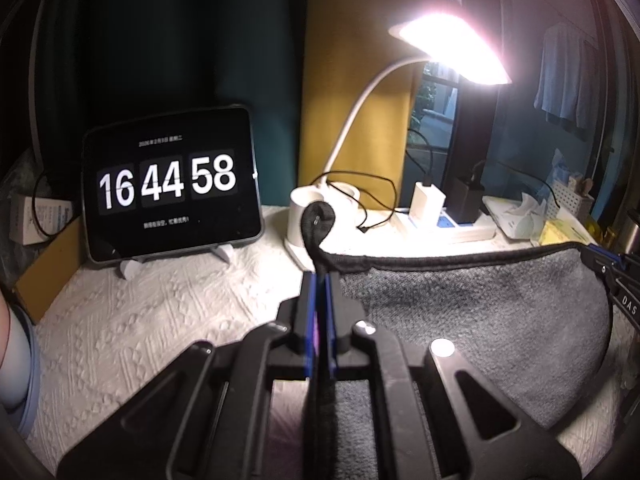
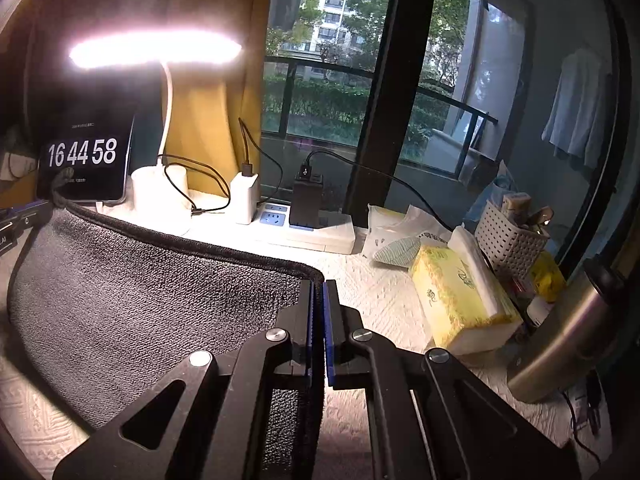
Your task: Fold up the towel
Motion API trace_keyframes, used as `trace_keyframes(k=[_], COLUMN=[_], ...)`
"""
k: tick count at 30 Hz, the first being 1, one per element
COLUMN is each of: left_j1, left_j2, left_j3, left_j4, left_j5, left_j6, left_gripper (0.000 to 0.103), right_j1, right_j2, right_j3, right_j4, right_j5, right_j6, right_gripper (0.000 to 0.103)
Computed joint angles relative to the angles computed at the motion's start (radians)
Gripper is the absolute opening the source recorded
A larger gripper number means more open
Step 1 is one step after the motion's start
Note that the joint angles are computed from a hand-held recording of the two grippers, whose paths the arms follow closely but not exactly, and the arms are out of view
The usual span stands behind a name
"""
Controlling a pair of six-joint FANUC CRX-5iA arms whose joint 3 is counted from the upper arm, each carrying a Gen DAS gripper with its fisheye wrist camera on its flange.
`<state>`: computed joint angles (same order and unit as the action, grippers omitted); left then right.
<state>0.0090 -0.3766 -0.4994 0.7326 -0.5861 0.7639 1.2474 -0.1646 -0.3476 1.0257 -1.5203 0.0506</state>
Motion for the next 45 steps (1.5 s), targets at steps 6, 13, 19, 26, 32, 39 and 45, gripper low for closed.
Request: trace_keyframes(k=[6, 13, 19, 26, 32, 39, 45], left_j1=[-0.018, -0.027, -0.039, -0.038, -0.034, -0.028, -0.035], left_j2=[0.029, 0.096, 0.157, 0.207, 0.272, 0.311, 0.34], left_j3=[-0.004, 0.028, 0.07, 0.112, 0.209, 0.265, 0.303], left_j4=[0.019, 0.021, -0.017, -0.071, -0.183, -0.238, -0.288], left_j5=[0.035, 0.029, 0.025, -0.016, -0.119, -0.189, -0.226], left_j6=[-0.017, -0.015, 0.01, 0.05, 0.161, 0.228, 0.261], left_gripper=[0.005, 0.005, 0.005, 0.005, 0.005, 0.005, 0.007], right_j1=[-0.035, -0.09, -0.134, -0.167, -0.199, -0.217, -0.238], right_j2=[0.001, 0.012, 0.033, 0.046, 0.066, 0.088, 0.099], right_j3=[-0.007, -0.019, -0.019, -0.03, 0.003, 0.04, 0.067], right_j4=[-0.001, -0.017, -0.034, -0.069, -0.135, -0.201, -0.266], right_j5=[0.035, 0.094, 0.133, 0.168, 0.184, 0.177, 0.18], right_j6=[0.01, 0.015, 0.027, 0.045, 0.095, 0.14, 0.177], right_gripper=[0.005, 0.005, 0.005, 0.005, 0.005, 0.005, 0.005])
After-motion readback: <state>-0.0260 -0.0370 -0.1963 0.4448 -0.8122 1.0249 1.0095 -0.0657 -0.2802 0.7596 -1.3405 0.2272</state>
